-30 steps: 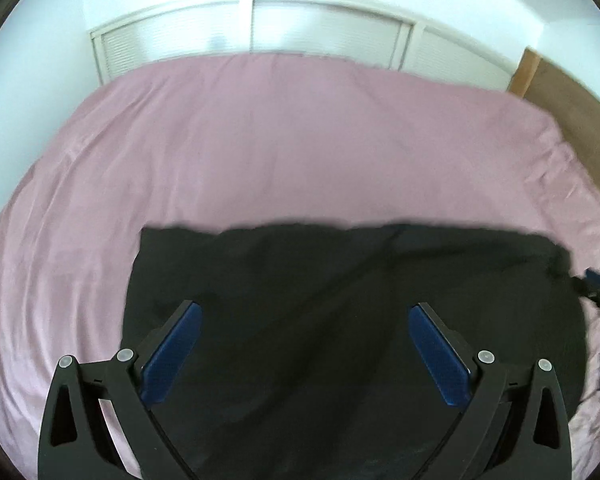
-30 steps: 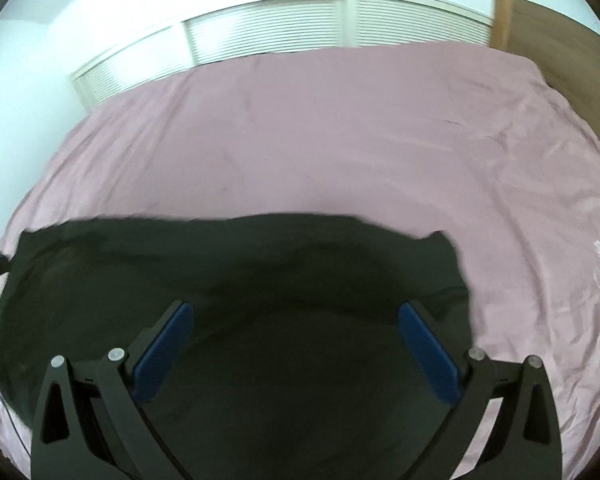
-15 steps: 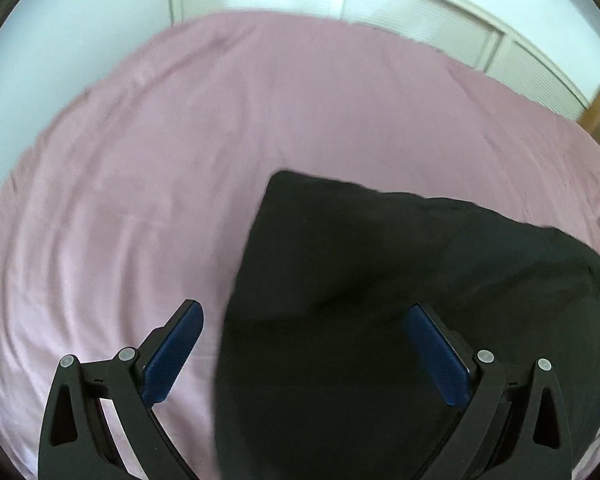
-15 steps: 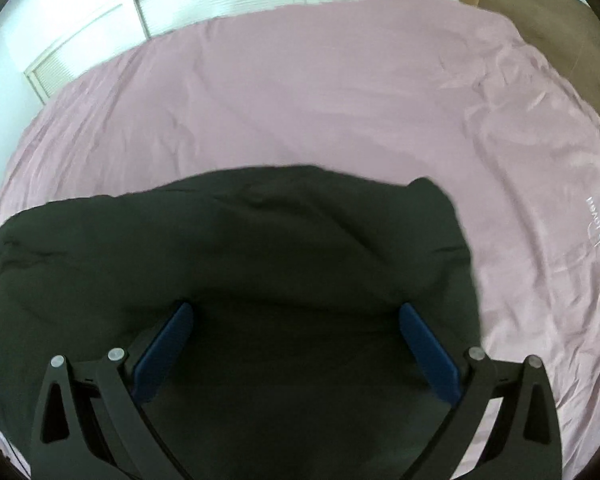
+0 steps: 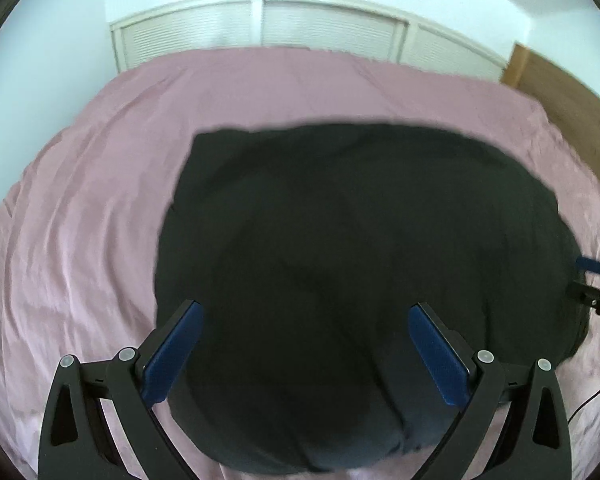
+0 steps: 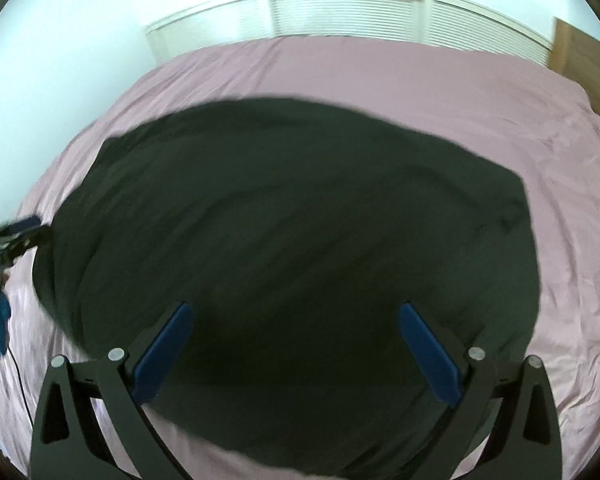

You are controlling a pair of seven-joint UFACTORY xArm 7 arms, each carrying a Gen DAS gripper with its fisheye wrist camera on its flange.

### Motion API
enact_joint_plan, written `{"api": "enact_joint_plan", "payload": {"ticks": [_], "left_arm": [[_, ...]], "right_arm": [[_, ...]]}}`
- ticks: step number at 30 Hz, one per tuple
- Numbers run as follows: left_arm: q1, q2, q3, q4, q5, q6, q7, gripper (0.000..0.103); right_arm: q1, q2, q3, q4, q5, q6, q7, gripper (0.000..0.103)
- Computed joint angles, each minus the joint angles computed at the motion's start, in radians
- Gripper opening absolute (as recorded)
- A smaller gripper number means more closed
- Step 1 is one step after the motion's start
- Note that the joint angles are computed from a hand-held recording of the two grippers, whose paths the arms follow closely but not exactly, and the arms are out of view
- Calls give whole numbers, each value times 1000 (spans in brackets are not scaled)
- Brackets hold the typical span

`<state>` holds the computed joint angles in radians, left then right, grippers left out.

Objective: Fold large clothes

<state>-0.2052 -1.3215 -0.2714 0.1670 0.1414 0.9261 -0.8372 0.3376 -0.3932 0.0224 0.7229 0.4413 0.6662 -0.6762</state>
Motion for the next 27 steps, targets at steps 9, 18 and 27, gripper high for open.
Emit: {"api": "enact_joint_plan", "payload": {"ticks": [9,18,27], "left_arm": [[31,-27,71,-111,12,-23,29,102],[115,59,80,6,30,-61,79,102],[260,649,105,305,58,-400,122,102]], "right_arm": [[-79,45,-36,-46,-44,-30,10,103],[-132,87,-29,74,-85,-23,71,103],[-75,344,75,339,-48,-108,215,103]]}}
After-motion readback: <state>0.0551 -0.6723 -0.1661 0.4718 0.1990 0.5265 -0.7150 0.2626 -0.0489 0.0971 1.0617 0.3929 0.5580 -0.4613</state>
